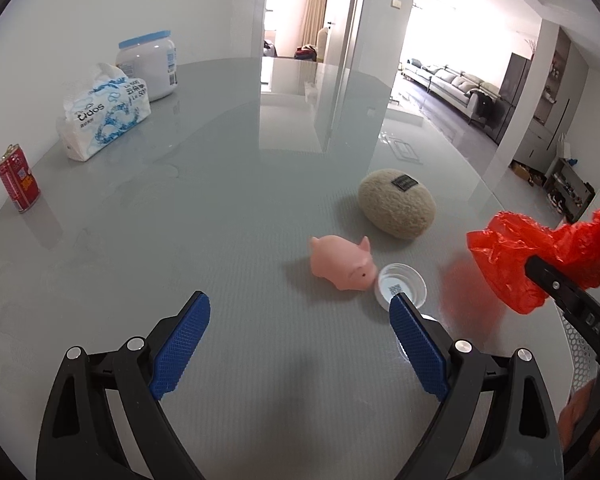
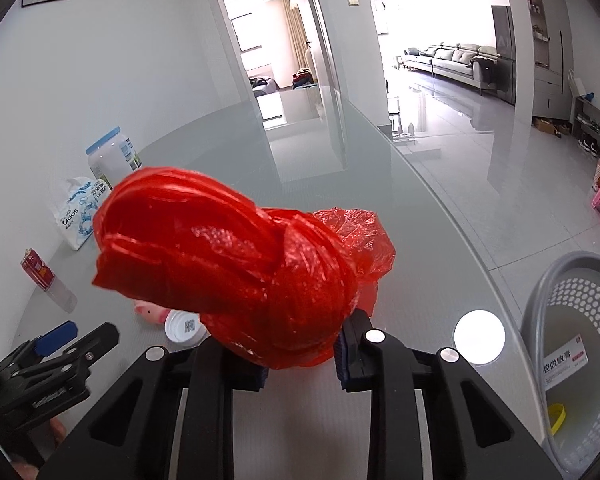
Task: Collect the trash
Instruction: 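Grasp beige fuzzy ball with left tool while right tool holds red bag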
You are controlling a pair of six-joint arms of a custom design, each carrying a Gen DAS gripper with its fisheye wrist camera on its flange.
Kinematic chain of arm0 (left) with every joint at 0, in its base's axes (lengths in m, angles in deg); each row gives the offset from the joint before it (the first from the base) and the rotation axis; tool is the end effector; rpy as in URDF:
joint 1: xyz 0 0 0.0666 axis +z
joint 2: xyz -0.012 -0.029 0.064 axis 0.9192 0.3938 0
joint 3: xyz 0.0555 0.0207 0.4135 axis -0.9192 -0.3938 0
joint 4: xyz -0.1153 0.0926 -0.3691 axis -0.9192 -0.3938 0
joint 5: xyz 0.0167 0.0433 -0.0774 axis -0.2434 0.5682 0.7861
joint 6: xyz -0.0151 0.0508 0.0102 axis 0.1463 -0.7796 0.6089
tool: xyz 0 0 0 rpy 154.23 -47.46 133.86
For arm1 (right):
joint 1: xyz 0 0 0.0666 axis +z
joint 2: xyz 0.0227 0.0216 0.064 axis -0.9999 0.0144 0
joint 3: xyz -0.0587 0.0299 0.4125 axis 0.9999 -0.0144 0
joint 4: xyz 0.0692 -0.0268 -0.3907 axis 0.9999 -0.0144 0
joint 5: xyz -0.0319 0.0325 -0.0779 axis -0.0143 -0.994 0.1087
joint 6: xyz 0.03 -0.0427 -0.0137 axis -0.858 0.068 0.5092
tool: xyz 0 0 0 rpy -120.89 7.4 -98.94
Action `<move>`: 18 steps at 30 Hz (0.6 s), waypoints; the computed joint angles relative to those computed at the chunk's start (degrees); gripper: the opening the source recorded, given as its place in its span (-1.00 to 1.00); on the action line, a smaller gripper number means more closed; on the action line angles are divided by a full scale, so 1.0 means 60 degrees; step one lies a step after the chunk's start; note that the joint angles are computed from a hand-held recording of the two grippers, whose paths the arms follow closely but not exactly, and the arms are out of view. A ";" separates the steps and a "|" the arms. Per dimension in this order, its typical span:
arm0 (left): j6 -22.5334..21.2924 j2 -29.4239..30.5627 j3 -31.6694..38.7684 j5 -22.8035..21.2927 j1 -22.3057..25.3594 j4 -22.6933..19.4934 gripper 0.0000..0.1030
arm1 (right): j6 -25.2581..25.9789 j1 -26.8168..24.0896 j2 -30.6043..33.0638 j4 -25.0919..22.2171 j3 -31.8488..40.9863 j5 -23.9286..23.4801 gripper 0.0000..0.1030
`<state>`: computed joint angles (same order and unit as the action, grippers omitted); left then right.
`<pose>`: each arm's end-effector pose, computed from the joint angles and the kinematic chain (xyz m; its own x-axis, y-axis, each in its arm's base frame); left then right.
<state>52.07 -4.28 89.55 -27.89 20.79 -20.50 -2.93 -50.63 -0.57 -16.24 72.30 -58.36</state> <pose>0.2988 -0.2788 0.3425 -0.6387 -0.3780 -0.6702 -0.4235 0.8999 -0.1040 0.3893 0.3088 0.3336 -0.6700 -0.1220 -0.7323 -0.4209 0.8749 0.2394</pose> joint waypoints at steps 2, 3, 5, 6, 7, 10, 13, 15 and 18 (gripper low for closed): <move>0.0007 0.0138 0.0122 0.0059 0.0038 -0.0028 0.74 | 0.0025 -0.0074 -0.0163 0.0060 -0.0160 -0.0064 -0.53; 0.0036 0.0236 0.0214 0.0044 0.0043 -0.0100 0.74 | 0.0027 -0.0123 -0.0247 0.0102 -0.0247 -0.0114 -0.53; 0.0112 0.0417 0.0383 -0.0012 0.0045 -0.0297 0.74 | -0.0034 -0.0233 -0.0387 0.0181 -0.0398 -0.0287 -0.53; 0.0138 0.0502 0.0450 -0.0037 0.0061 -0.0364 0.74 | -0.0030 -0.0296 -0.0456 0.0207 -0.0471 -0.0385 -0.53; 0.0174 0.0578 0.0516 -0.0045 0.0088 -0.0436 0.74 | -0.0029 -0.0333 -0.0511 0.0241 -0.0535 -0.0444 -0.53; 0.0243 0.0719 0.0643 0.0020 0.0181 -0.0498 0.74 | -0.0045 -0.0394 -0.0594 0.0314 -0.0638 -0.0570 -0.53; 0.0243 0.0803 0.0797 0.0013 0.0268 -0.0519 0.74 | -0.0037 -0.0433 -0.0655 0.0393 -0.0700 -0.0638 -0.53; 0.0067 0.0850 0.0940 -0.0012 0.0378 -0.0475 0.74 | -0.0075 -0.0469 -0.0661 0.0452 -0.0702 -0.0711 -0.53; -0.0216 0.1005 0.1198 -0.0063 0.0527 -0.0395 0.74 | -0.0139 -0.0558 -0.0662 0.0500 -0.0698 -0.0820 -0.53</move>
<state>50.77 1.75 96.73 -28.26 23.95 -22.87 -3.76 -53.98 -4.54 -13.24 68.11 -63.28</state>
